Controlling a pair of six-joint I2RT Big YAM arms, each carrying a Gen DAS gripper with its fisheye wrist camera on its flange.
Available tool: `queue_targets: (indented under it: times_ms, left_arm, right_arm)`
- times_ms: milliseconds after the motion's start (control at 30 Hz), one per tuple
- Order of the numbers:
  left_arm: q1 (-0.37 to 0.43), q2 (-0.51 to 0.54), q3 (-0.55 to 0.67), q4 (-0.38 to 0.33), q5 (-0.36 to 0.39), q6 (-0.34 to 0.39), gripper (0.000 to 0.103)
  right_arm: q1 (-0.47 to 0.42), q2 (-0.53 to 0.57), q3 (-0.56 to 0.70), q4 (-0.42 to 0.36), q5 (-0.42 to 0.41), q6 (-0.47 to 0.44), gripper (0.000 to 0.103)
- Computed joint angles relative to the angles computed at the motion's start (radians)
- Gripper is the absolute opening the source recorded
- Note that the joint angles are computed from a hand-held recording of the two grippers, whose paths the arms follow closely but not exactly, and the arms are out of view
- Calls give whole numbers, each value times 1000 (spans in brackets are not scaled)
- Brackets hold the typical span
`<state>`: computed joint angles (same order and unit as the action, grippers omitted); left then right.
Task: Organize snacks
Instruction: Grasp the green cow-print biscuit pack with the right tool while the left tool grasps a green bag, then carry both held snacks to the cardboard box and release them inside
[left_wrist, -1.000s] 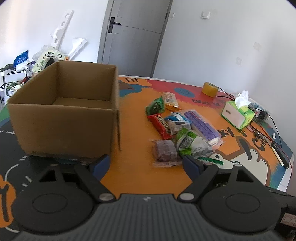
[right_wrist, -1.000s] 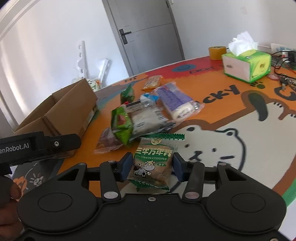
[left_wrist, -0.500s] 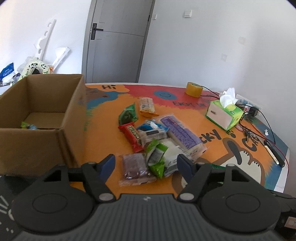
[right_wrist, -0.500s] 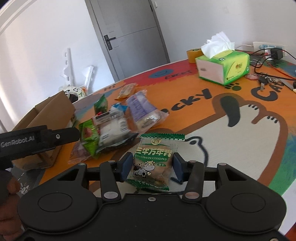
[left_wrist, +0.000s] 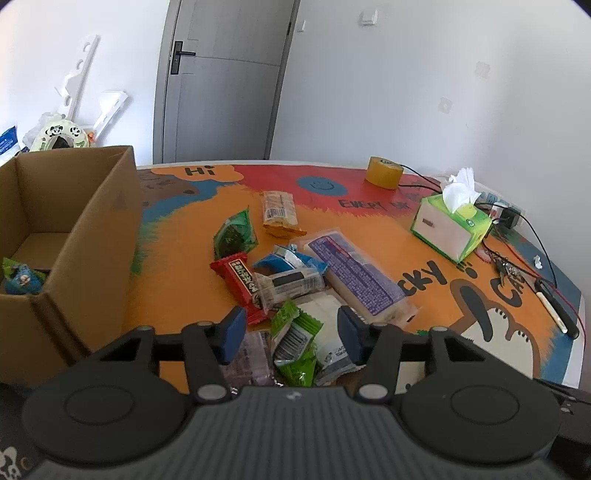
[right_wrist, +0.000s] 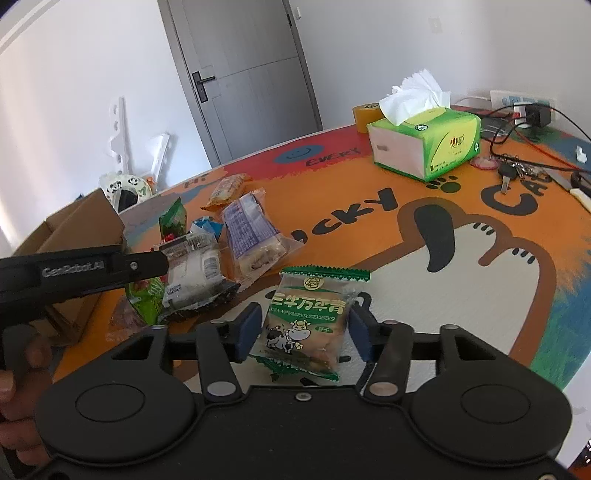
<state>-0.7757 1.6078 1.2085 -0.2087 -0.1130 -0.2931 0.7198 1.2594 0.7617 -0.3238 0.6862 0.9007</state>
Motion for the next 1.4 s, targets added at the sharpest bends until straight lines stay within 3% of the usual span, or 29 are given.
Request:
queue_targets:
  times_ms: [100, 200, 267, 333, 567, 833, 1100, 1400]
  left_arm:
    - [5, 9, 5, -10, 26, 0, 31]
    - [5, 8, 1, -7, 26, 12, 24]
    - [9, 0, -8, -3, 35, 9, 21]
    - [11, -9, -16, 0, 38, 7, 21]
    - [17, -53, -50, 22, 38, 5, 20]
    - [30, -106, -89, 46, 25, 4, 20]
    - [52, -177, -129, 85, 12, 18, 20]
    - [95, -251, -158, 106, -4, 38, 20]
  right_arm:
    - [7, 9, 6, -3, 10, -8, 60]
    - [12, 22, 15, -7, 20, -24, 64]
    - [14, 31, 23, -14, 30, -27, 61]
    - [14, 34, 30, -29, 38, -24, 49]
    - [16, 15, 20, -16, 40, 14, 49]
    - [40, 4, 47, -6, 92, -8, 49]
    - [66, 22, 100, 36, 119, -70, 49]
    - [84, 64, 172, 137, 119, -191, 49]
